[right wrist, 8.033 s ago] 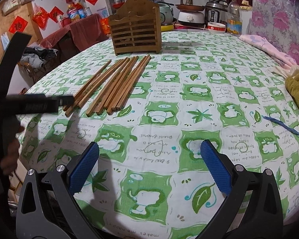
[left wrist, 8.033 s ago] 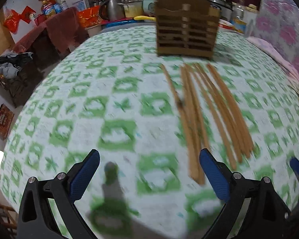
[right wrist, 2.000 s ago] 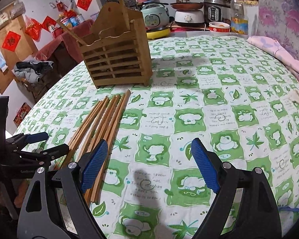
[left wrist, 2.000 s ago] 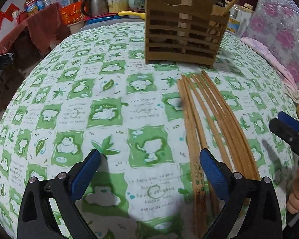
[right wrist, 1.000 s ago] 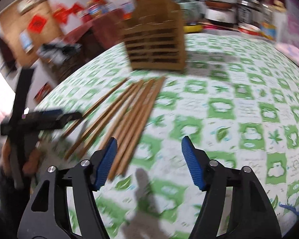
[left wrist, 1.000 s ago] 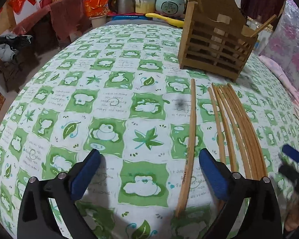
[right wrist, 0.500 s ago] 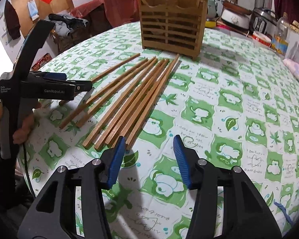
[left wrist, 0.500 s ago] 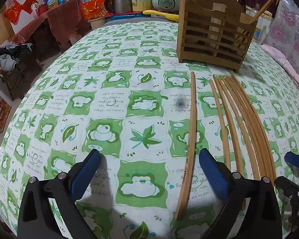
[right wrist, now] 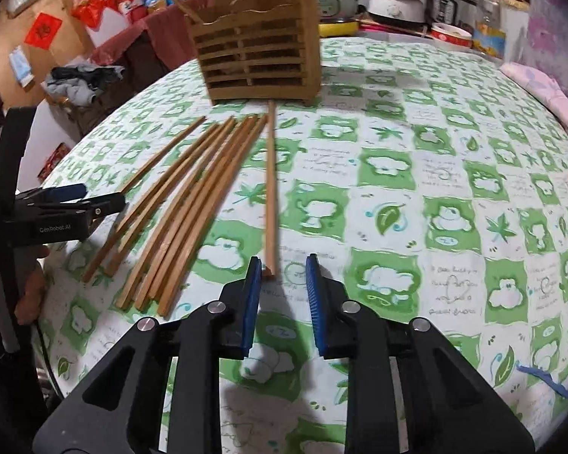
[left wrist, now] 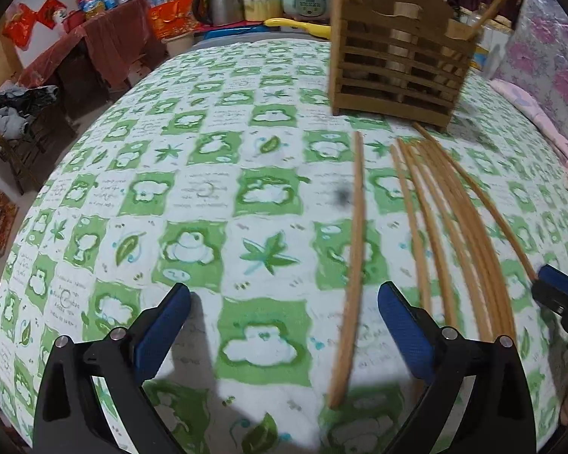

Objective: Organize utensils
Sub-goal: 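Close the right gripper on one chopstick while the left gripper grasps another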

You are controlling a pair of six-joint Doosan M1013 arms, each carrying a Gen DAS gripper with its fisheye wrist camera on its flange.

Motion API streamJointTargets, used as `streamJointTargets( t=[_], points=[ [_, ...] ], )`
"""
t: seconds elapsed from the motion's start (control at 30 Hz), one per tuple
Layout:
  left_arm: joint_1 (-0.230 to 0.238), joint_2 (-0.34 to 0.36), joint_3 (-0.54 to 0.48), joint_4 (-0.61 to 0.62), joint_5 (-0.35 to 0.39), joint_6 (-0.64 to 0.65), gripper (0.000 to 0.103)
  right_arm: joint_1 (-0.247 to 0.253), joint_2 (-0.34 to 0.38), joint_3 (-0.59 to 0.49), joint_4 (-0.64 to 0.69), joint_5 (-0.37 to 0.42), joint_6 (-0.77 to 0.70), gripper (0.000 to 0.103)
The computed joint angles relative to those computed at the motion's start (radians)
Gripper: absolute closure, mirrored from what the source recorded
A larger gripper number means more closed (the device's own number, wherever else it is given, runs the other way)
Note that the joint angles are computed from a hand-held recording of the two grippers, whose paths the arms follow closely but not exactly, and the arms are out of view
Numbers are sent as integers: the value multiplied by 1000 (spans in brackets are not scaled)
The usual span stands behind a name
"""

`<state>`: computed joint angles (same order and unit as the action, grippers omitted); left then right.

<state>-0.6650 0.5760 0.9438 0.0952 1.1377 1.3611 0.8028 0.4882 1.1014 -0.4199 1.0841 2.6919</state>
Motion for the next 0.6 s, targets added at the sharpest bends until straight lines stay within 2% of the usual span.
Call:
streamJointTargets(
  t=[0.17, 0.27, 0.3, 0.47, 0.57, 0.6],
  points=[
    [-11, -60, 88, -6, -70, 55, 8, 3, 8, -14, 4, 6, -27, 78],
    [-26, -84, 127, 10, -89, 94, 22, 2, 6, -9, 14, -12, -23, 75],
    [-28, -88, 135, 3, -93, 108, 30, 0, 2, -4, 16, -16, -23, 75],
    [-19, -126, 203, -50, -180, 134, 40, -3, -3, 6, 22, -29, -20, 75],
    [-20, -134, 217, -54, -206, 135, 56, 2, 5, -9, 6, 2, -27, 78],
    [-21, -134, 218, -52, -210, 135, 65, 3, 8, -13, 2, 11, -29, 81]
  ],
)
